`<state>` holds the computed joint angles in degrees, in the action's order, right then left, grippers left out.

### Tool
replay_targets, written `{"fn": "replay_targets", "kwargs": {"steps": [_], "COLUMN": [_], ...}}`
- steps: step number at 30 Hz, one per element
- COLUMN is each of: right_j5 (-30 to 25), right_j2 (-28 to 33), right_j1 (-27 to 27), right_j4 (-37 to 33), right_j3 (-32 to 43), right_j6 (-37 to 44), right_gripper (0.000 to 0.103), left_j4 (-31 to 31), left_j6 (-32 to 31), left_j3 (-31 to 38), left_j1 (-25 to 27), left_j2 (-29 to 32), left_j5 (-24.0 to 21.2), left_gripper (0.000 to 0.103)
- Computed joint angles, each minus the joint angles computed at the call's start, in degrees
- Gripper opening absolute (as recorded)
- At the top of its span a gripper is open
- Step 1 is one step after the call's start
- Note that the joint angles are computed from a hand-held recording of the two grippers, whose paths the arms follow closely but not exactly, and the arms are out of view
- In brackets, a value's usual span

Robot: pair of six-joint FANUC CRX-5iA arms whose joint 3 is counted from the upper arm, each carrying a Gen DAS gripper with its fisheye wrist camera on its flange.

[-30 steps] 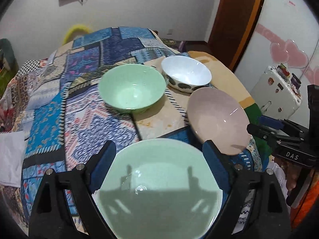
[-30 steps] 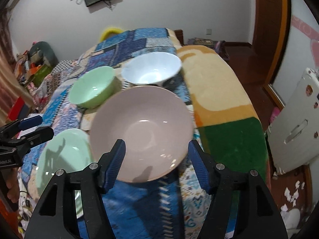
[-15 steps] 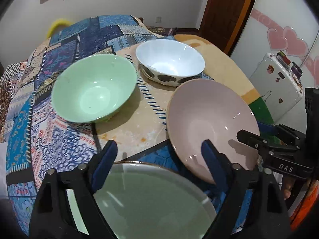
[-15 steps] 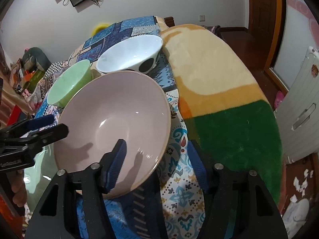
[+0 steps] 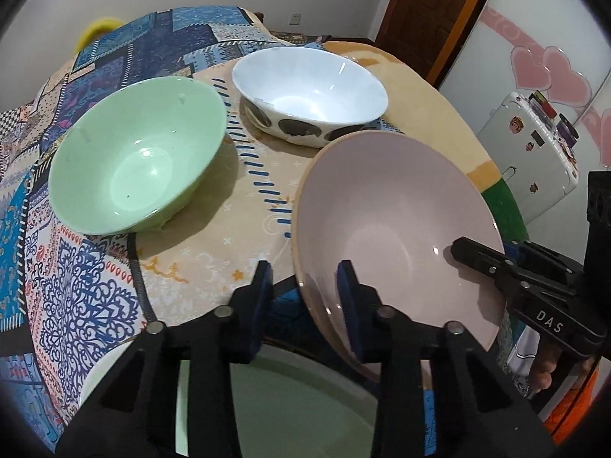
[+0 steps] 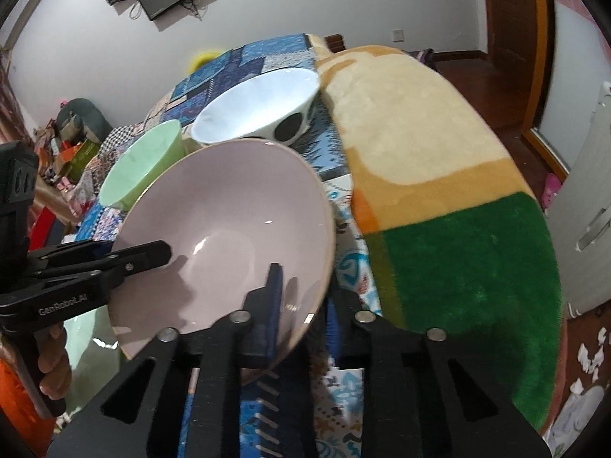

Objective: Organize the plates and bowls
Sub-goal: 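Grasp the pink bowl rim with both tools, then lift the pink bowl with both tools and carry it beside the plate stack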

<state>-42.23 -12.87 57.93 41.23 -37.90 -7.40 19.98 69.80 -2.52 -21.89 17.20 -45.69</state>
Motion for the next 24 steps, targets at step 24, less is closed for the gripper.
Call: {"fn": "replay_targets", "kwargs": {"steps": [24], "right_j5": [-8.00], "right_j2": [-1.59], "right_j1": [5.48], "right_j4": [2.50], "right_j3": [3.00], "right_j6": [-3.04], "right_gripper": [0.017], "left_j4": [3.00], "left_j6": [-2.39], "left_j3": [-5.96], "left_j1": [0.43], "left_j2": [-7.32], "left_j5": [0.35], "left_gripper": [0.020]}}
